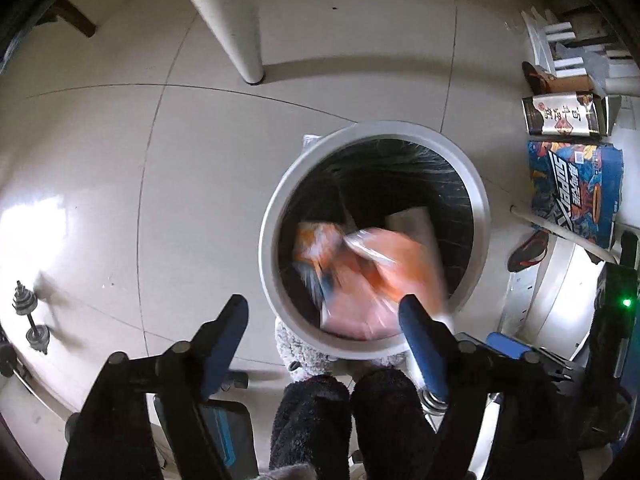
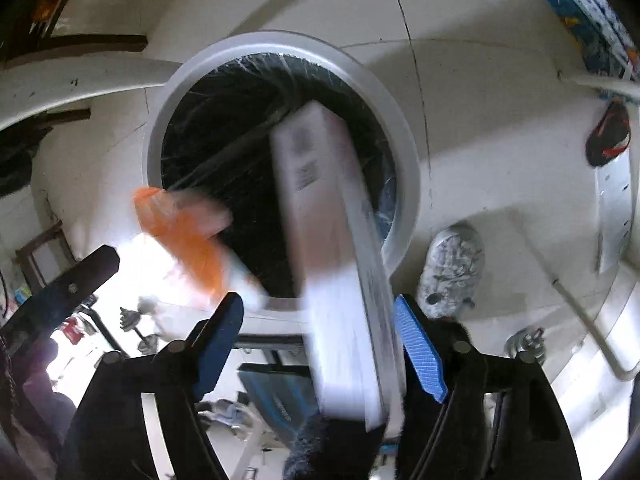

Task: Collect trash
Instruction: 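Carry both items over the bin and open both tools to drop them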

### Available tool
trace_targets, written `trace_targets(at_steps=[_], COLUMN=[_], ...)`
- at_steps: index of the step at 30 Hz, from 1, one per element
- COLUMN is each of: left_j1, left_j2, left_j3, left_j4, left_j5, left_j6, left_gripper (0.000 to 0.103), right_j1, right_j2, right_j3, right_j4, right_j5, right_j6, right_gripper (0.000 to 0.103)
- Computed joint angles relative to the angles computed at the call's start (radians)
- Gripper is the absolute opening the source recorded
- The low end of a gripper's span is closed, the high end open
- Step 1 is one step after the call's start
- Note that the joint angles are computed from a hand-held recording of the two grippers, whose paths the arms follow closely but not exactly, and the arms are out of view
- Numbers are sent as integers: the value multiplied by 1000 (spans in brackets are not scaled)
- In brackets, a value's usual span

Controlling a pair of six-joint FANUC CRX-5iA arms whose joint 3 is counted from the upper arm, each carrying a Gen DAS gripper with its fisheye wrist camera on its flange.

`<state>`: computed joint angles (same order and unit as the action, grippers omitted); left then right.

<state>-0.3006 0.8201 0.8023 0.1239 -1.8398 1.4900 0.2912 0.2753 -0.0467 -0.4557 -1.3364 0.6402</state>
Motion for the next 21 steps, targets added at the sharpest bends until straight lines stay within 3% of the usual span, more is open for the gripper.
trace_targets(at_steps=[2, 3, 5, 9, 15, 21], left_j1=[4, 4, 16, -9, 18, 31], left_j2=[-21, -40, -84, -173, -227, -255], left_j3=[-7, -15, -42, -102, -118, -73], left_j4=[-22, -42, -69, -154, -147, -143], left_j5=[7, 18, 46, 117, 99, 32], left_j6=[-18, -27, -56, -77, -99, -118], left_gripper=[98, 100, 100, 100, 100, 100], right_j1=[19, 29, 58, 109, 163, 203], right_j2=[-11, -19, -29, -55, -87, -146], right_j3=[-1, -2, 9, 13, 47, 85], right_j4=[32, 48, 100, 183, 243, 267], right_j5=[-8, -11, -30, -62, -126, -200], right_j6=[-7, -12, -29, -67, -129, -183], right_gripper=[92, 97, 102, 103, 103, 103])
